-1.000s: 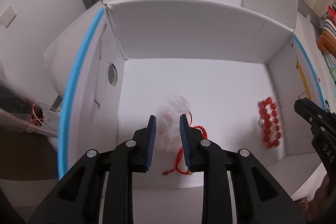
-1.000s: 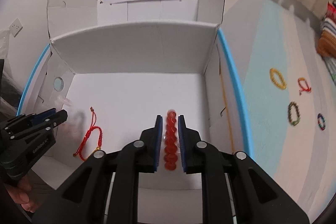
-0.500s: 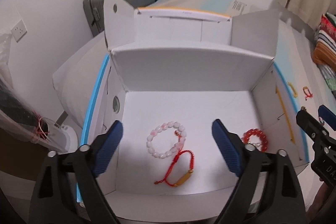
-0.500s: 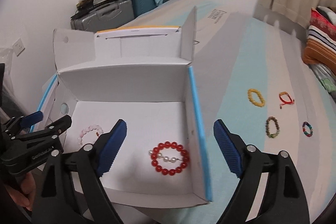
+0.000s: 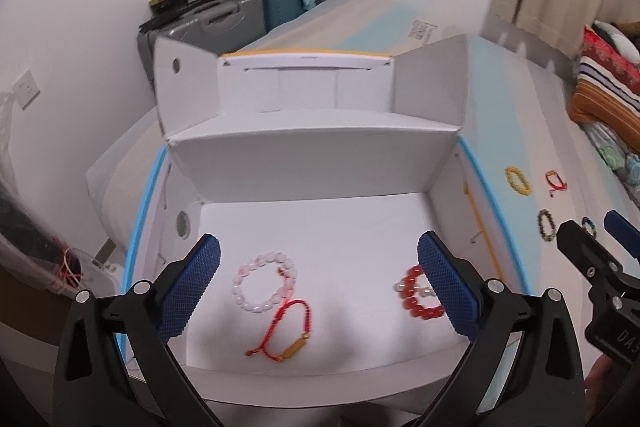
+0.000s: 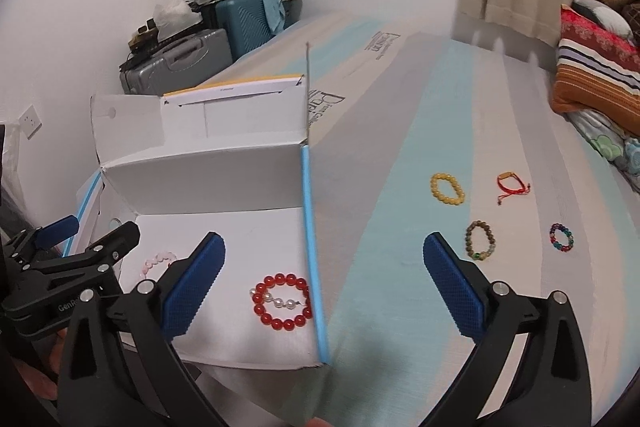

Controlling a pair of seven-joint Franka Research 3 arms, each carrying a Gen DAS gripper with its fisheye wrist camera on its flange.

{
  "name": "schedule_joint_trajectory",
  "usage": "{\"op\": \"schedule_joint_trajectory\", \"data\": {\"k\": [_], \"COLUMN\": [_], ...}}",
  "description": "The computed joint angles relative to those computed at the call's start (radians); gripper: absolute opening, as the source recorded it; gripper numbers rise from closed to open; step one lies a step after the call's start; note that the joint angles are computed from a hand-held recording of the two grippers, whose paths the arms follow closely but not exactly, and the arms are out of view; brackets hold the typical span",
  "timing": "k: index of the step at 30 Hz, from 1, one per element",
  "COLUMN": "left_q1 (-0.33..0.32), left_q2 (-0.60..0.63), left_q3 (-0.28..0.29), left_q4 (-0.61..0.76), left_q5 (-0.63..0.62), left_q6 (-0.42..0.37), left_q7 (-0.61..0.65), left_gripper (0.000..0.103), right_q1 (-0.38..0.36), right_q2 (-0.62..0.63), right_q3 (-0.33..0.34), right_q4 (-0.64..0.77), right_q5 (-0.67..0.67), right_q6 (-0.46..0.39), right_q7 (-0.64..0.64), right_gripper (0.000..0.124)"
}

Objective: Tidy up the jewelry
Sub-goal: 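Move both tools out of the box over the bed toward the remaining bracelets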

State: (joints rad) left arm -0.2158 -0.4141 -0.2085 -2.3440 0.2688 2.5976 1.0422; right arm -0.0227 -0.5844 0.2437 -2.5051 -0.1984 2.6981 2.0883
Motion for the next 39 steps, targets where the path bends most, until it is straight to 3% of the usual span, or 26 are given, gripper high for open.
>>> {"op": "schedule_joint_trajectory", "data": {"k": [16, 30, 39], "left_q1": [-0.079, -0.149, -0.205], "left_q2": [0.058, 0.206, 0.334], "left_q3": [-0.051, -0.127, -0.149], "left_q4": [0.08, 0.218, 0.309], "left_q5": [0.0, 0.071, 0.134], "left_q6": [-0.004, -0.016, 0.027], "left_q7": [-0.003, -0.056, -0.086], "left_gripper": [0.097, 0.097, 0.097], "right_q1": [-0.075, -0.219, -0.32], "right_q2": [-0.166, -0.257, -0.23], "right_q3": [-0.076, -0.171, -0.215], "right_q4": [-0.093, -0.163, -0.199], "right_q5": [0.036, 0.088, 0.104], "right_q6": [-0.044, -0.054, -0.025], "right_q7": [-0.094, -0.214, -0.292], "right_gripper": [0.095, 0.096, 0.096]}}
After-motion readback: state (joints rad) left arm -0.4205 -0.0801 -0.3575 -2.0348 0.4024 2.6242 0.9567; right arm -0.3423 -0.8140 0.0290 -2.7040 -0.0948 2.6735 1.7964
